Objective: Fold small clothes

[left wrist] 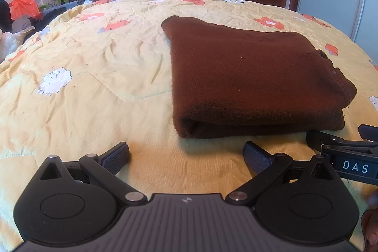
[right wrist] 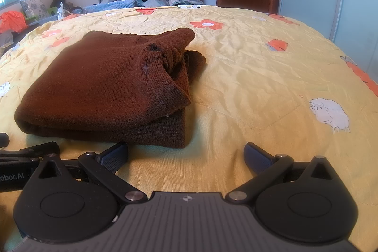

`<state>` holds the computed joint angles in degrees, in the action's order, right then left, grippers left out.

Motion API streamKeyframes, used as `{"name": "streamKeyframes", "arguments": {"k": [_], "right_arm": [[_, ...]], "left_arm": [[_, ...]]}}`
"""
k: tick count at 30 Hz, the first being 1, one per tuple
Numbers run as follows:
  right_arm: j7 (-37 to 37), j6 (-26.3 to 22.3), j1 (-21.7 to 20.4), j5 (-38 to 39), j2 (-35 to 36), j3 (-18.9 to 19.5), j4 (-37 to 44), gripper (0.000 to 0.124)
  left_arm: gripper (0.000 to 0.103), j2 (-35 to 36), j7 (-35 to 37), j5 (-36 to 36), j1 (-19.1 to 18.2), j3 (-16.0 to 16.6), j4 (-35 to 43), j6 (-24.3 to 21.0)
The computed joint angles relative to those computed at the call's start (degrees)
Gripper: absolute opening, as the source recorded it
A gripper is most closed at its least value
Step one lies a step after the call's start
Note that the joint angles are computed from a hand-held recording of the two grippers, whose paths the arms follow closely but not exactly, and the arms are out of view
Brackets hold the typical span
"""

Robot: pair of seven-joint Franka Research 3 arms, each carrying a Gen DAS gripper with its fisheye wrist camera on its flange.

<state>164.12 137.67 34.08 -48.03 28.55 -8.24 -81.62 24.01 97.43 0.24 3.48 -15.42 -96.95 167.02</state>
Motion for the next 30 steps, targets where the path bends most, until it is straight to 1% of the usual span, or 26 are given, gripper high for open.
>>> {"name": "streamKeyframes", "arguments": {"k": [7,15,19,21,22,27,30], "right_arm": [[0.04,0.03,0.03,-0.02,0.00,-0.05,-0.03,0.103],[0.09,0.03,0.05,-0.04,0.00,-0.05,-0.05,0.103],[-0.71,-0.49,-0.13,0.72,-0.01,0.28,0.27,0.103],[-3.16,-2.20,-0.66,3.33,-0.16,1.27,1.28,0.103],[-3.80,-2.38,-0.86,4.38,-0.54,1.58,1.28,0.103],[-1.33,-2.22,-0.08,3.42,-3.44,1.46,-0.65,0.103],[-0.84,-1.85,-0.39,3.15,-4.35,2.02,-1.47,0.103]], "left_arm": [[0.103,0.35,0.67,-0.35,0.07,-0.05,1.07,-1.75],[0.103,0.46,0.56,-0.29,-0.28,0.26,1.33,-2.02],[0.103,0.38,1.35,-0.69,-0.11,0.05,2.21,-4.36],[0.103,-0.27,0.81,-0.78,-0.54,0.62,2.53,-6.68],[0.103,-0.66,0.79,-1.04,-0.60,0.74,2.35,-7.13],[0.103,-3.38,2.60,-3.85,0.22,0.02,-0.10,-6.22],[0.103,-4.62,3.83,-5.11,0.26,-0.06,-1.53,-4.27]]}}
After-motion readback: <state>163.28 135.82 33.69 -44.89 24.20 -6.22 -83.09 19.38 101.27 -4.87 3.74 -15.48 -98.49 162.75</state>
